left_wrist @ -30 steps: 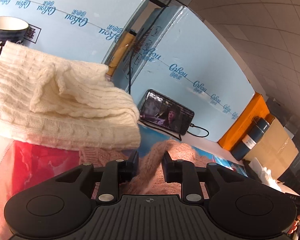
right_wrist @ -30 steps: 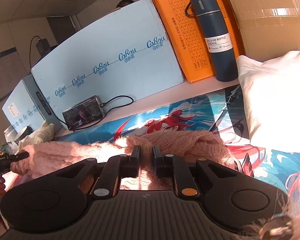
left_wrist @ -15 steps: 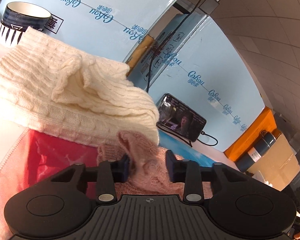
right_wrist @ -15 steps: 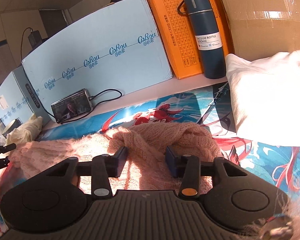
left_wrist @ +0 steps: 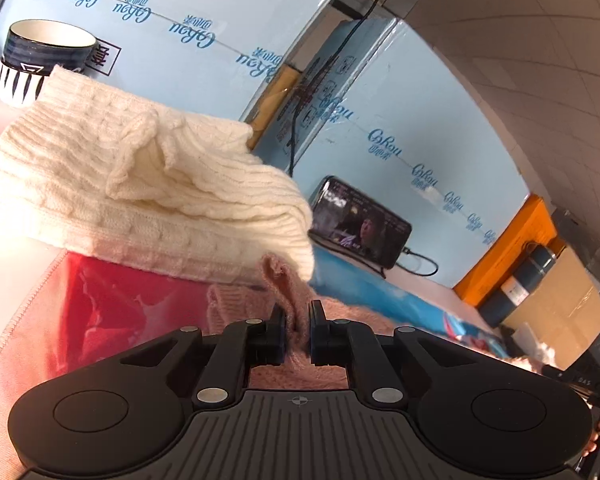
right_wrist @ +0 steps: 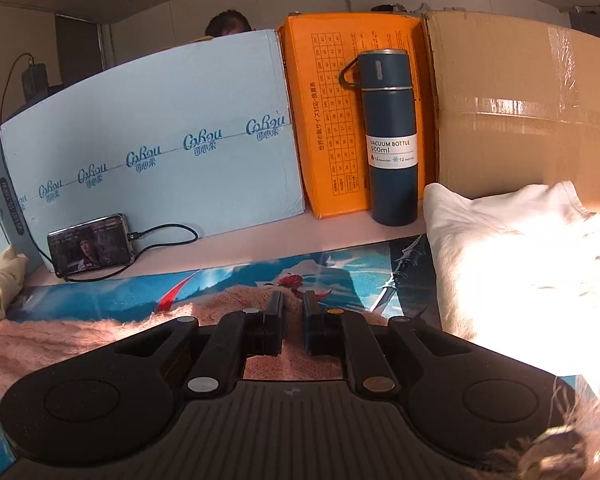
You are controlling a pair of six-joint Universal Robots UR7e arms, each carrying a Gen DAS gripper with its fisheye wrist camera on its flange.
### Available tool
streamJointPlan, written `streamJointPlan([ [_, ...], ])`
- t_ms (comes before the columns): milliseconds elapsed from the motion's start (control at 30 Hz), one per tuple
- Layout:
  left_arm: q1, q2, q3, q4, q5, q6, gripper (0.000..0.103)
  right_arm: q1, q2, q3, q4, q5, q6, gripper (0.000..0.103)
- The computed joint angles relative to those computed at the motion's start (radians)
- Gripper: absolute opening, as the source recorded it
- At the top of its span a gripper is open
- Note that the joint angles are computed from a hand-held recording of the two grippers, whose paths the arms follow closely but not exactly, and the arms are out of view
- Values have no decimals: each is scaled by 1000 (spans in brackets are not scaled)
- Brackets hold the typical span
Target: Fold clothes
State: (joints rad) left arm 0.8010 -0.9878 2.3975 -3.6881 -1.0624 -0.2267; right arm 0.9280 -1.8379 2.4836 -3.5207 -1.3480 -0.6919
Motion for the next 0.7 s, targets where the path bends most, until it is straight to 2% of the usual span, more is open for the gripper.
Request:
streamJointPlan([
  [33, -10, -1, -4, 27, 39, -17, 15, 21, 25, 0, -35, -46, 13, 11],
  [100, -24, 12, 5, -28, 81, -16, 24, 43, 60, 18, -141, -68, 48, 21],
  [133, -32, 25, 12, -81, 104, -6, 37, 43, 68, 29, -187, -47, 70, 27],
  [167, -41, 35, 18, -125, 130, 3, 56, 36, 71, 38, -222, -6, 95, 39],
  [200, -57, 41, 18, -127, 182, -3, 65, 28, 75, 46, -258, 34, 122, 45],
  [233, -71, 45, 17, -123, 231, -11, 72, 22, 80, 54, -297, 73, 150, 46],
  [267, -75, 40, 12, -86, 254, -28, 72, 14, 83, 58, -317, 110, 177, 47],
  [333, -68, 22, -3, 14, 246, -59, 72, -14, 89, 60, -307, 195, 232, 47],
  [433, -94, 32, -26, 99, 289, -17, 74, -60, 102, 66, -281, 319, 286, 47],
  [533, -129, 62, -57, 202, 362, 16, 74, -73, 103, 74, -223, 354, 232, 51],
  [633, -148, 88, -84, 276, 382, 57, 74, -94, 87, 85, -141, 404, 171, 52],
  [700, -155, 96, -86, 282, 366, 95, 68, -103, 75, 96, -101, 432, 136, 54],
])
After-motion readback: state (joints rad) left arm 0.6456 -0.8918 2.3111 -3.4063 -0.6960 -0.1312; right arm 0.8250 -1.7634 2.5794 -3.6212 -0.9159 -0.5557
